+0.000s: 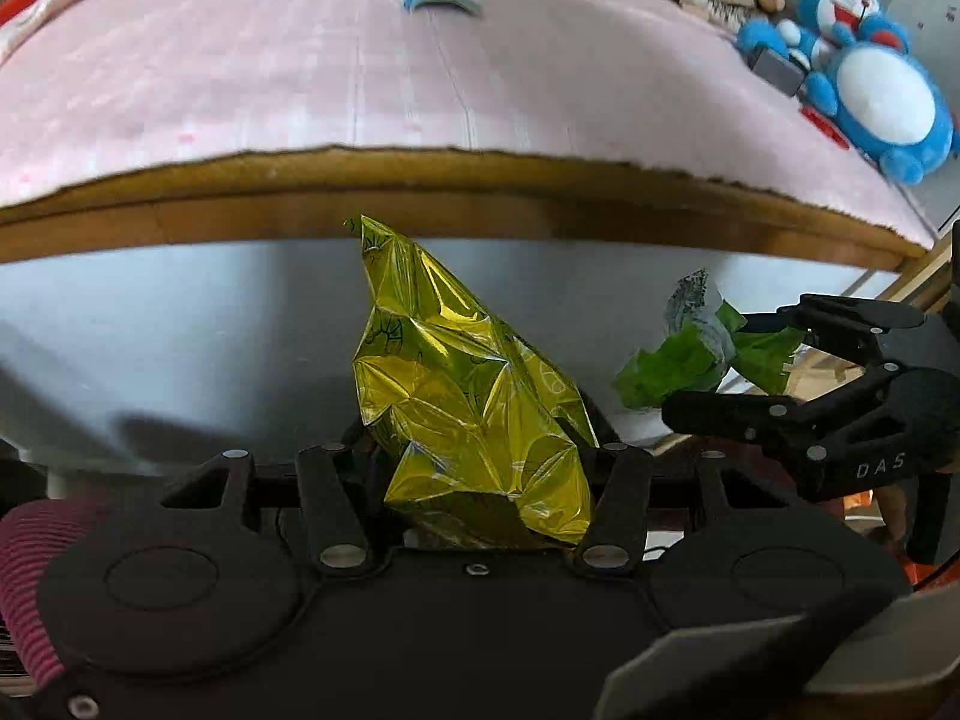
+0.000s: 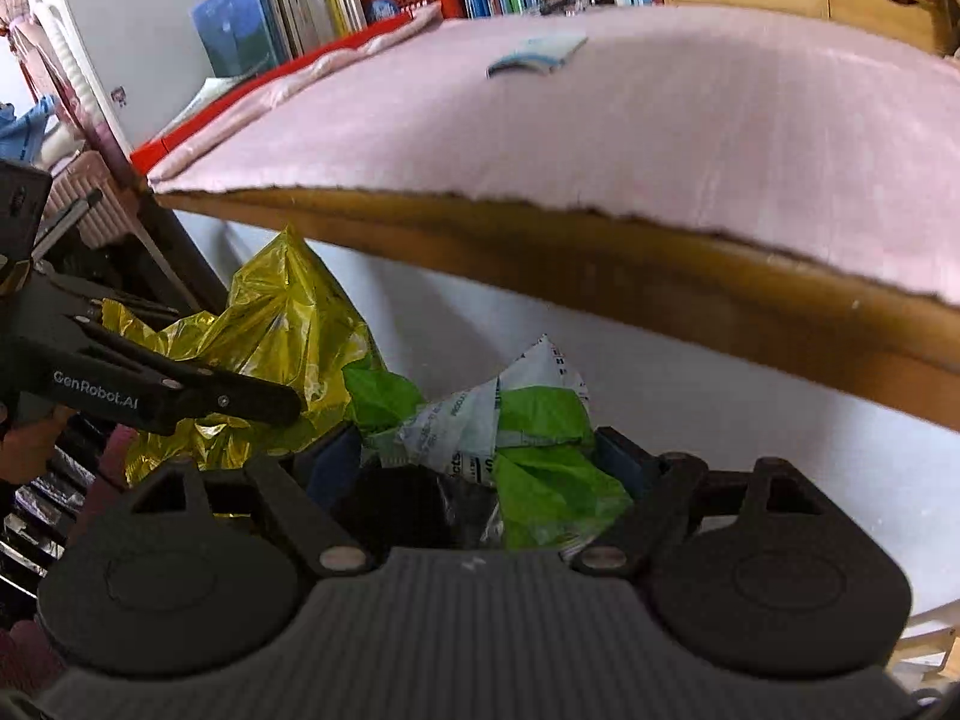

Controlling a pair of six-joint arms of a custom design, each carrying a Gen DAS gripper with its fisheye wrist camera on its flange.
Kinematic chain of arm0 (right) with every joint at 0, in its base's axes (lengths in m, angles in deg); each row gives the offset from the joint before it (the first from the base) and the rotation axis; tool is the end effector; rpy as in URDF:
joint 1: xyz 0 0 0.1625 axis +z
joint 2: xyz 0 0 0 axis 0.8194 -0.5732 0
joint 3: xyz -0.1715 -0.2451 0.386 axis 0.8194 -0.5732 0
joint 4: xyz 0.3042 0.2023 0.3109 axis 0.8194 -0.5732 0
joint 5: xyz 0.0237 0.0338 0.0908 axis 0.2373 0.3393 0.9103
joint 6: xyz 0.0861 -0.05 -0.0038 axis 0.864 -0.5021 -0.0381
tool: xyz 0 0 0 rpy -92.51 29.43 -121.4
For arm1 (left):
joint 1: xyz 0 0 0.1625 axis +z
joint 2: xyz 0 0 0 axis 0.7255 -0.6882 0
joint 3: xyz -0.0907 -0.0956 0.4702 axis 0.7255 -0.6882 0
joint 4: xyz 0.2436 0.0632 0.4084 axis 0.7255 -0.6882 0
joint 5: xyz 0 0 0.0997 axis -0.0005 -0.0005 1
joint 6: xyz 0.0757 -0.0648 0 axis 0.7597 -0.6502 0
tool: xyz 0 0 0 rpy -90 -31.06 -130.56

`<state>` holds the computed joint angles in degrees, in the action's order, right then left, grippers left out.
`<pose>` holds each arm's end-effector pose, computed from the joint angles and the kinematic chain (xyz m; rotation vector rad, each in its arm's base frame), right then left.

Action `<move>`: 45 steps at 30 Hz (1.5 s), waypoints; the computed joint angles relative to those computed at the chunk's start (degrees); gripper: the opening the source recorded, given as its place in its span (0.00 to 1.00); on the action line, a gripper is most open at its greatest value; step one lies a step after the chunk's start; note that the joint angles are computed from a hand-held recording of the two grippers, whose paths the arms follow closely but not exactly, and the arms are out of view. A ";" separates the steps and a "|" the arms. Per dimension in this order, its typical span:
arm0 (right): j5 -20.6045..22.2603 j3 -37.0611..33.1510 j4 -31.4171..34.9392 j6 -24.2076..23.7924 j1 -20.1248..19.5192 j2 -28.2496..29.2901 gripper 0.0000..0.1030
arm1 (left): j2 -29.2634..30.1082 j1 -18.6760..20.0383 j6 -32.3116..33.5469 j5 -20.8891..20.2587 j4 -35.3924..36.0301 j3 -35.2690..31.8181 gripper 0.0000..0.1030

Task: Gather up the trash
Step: 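Carry both wrappers down into the black bin and open both tools, then move the left tool over the bed to the white-blue wet wipe packet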

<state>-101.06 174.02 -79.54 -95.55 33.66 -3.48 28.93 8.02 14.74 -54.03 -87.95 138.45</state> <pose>0.1051 -0.7954 0.2639 0.9586 -2.6913 0.4989 -0.2772 -0.7265 0.1004 0.3405 2.5213 -0.6031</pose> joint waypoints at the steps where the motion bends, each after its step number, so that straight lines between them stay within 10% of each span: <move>1: -0.23 0.04 0.25 -0.18 -0.06 0.12 0.85 | 0.28 0.18 -0.01 -0.24 0.64 -0.41 0.50; 24: -0.87 0.93 -0.83 -2.50 -0.05 0.29 0.94 | 2.64 -0.13 2.27 2.65 2.92 -2.82 0.73; 36: 5.08 1.70 -12.64 -2.23 0.36 -1.16 0.94 | 0.99 -2.14 12.93 4.72 -14.31 -2.51 0.79; 45: 3.26 0.61 -23.27 1.13 0.98 0.53 0.94 | 7.53 -0.88 22.33 7.83 -27.95 -14.17 0.86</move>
